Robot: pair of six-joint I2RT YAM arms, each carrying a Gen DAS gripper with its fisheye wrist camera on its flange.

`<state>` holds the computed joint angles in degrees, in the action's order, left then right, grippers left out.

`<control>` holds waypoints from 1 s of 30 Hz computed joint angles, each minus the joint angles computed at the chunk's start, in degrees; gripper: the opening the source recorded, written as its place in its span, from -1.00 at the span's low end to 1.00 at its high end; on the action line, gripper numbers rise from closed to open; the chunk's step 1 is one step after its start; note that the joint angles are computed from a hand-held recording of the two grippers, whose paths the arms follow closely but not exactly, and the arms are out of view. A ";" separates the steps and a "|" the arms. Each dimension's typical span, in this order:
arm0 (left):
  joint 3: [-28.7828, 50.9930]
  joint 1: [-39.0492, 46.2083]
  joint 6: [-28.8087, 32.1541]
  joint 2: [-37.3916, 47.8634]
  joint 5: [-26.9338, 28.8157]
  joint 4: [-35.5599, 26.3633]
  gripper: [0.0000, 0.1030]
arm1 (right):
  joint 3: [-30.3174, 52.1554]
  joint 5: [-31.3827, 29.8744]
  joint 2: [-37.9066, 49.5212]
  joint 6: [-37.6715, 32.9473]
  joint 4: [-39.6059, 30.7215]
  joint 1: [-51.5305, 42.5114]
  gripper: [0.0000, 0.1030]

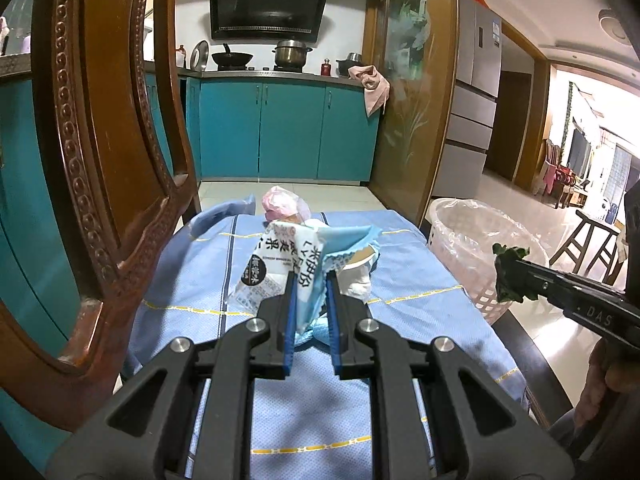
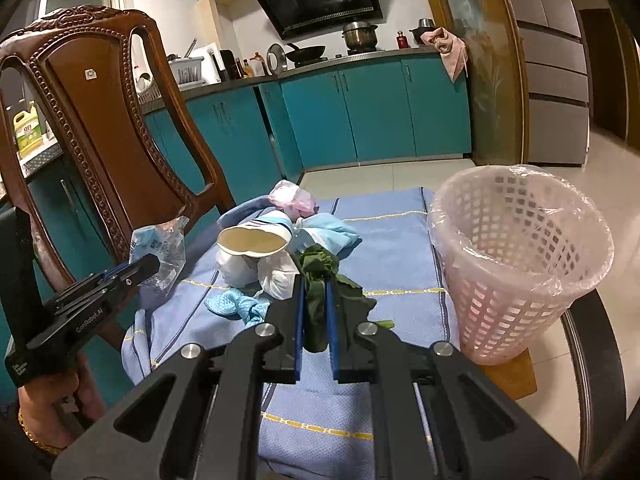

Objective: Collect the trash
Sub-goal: 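Carry the green leaves to the wastebasket and release them with the right gripper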

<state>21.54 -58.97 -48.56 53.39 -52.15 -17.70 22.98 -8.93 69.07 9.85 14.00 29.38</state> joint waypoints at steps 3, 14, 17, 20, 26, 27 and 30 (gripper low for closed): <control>0.15 -0.18 -0.20 0.08 -0.17 -0.19 -0.72 | 0.03 -0.10 0.00 -0.02 -0.14 -0.03 -0.79; 0.17 0.07 0.13 0.75 0.25 0.68 -0.72 | -0.03 0.34 0.33 -0.05 0.21 0.46 -0.79; 0.33 -0.16 -0.16 0.86 0.08 0.35 -0.72 | -0.02 0.23 0.61 -0.16 0.40 0.40 -0.79; 0.24 -0.10 -0.14 0.76 0.11 0.41 -0.72 | 0.02 0.29 0.86 -0.12 0.41 0.57 -0.79; 0.46 -0.51 -1.16 0.74 -0.40 -0.45 -0.72 | 0.25 -0.09 0.87 -0.60 -0.03 0.06 -0.79; 0.28 -0.41 -1.22 0.39 -0.53 -0.51 -0.72 | 0.08 -0.13 0.03 -0.57 0.38 -0.80 -0.79; 0.26 -1.41 -3.13 -0.54 -2.70 -2.19 -0.72 | 0.46 0.03 -2.56 -0.49 2.39 -5.96 -0.79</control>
<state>21.80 -60.38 -51.68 52.85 -54.84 -19.89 23.44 -8.91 66.51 9.36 16.39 23.42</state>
